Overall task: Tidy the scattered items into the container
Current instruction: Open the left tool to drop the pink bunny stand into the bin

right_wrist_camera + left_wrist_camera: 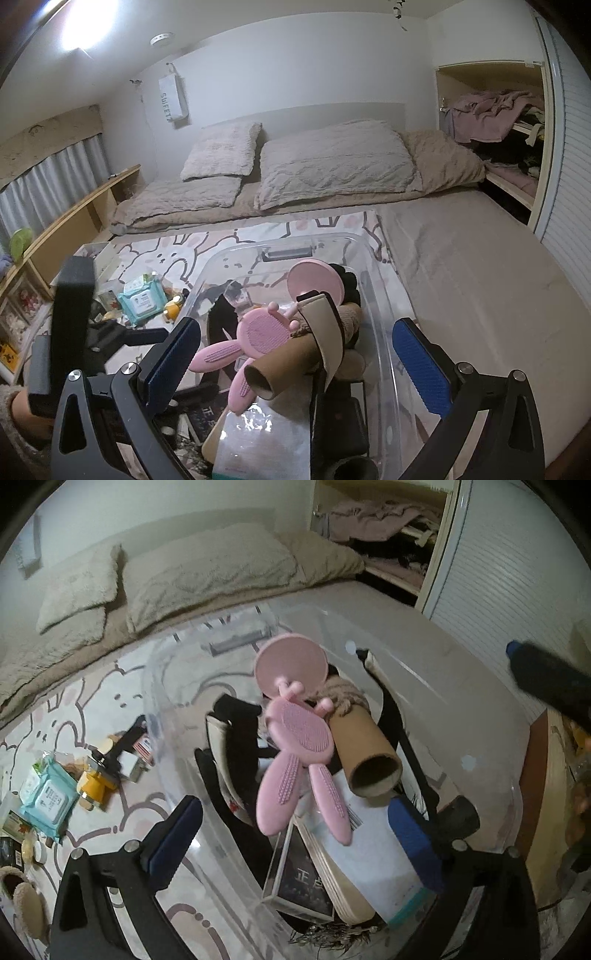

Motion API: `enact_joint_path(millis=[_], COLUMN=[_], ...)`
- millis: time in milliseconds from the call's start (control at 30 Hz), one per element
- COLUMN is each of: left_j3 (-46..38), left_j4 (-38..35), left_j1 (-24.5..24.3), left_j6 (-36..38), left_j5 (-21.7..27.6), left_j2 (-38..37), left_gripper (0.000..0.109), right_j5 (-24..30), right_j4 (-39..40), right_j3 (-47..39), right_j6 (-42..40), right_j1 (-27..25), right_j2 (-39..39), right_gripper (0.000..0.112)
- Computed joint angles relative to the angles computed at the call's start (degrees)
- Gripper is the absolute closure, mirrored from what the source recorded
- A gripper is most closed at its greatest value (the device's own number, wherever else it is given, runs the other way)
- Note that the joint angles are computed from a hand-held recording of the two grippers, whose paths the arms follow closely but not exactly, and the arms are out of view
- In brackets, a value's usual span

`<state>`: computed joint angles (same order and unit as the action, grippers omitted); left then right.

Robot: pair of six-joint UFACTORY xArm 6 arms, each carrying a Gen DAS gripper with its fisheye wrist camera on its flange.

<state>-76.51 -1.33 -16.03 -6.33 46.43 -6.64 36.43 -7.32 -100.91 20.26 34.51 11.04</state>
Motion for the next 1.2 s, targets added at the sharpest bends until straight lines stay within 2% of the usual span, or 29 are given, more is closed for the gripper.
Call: enact_joint_path(millis=[300, 533, 1200], left_j3=[2.2, 4.7, 9.1], left_j4=[-0.2, 0.6, -2.7], left_j1=[1.4, 2.4, 6.3], left_j6=[-0.5, -1.5, 1.4], left_j5=[-4.0, -7.8, -14.9], left_j2=[-2.9, -4.9, -7.8], left_gripper=[0.007, 0.007, 0.007], right_j5=[0.4, 0.5, 1.6], right_j4=[-2.6, -8.6, -9.5], right_j3=[-0.4, -0.5, -1.2], right_j6=[0.9, 2.9, 2.5], right_j1=[0.5, 1.5, 2.1], right_j2=[0.5, 0.8, 2.0], right_gripper=[0.009, 0.009, 0.009])
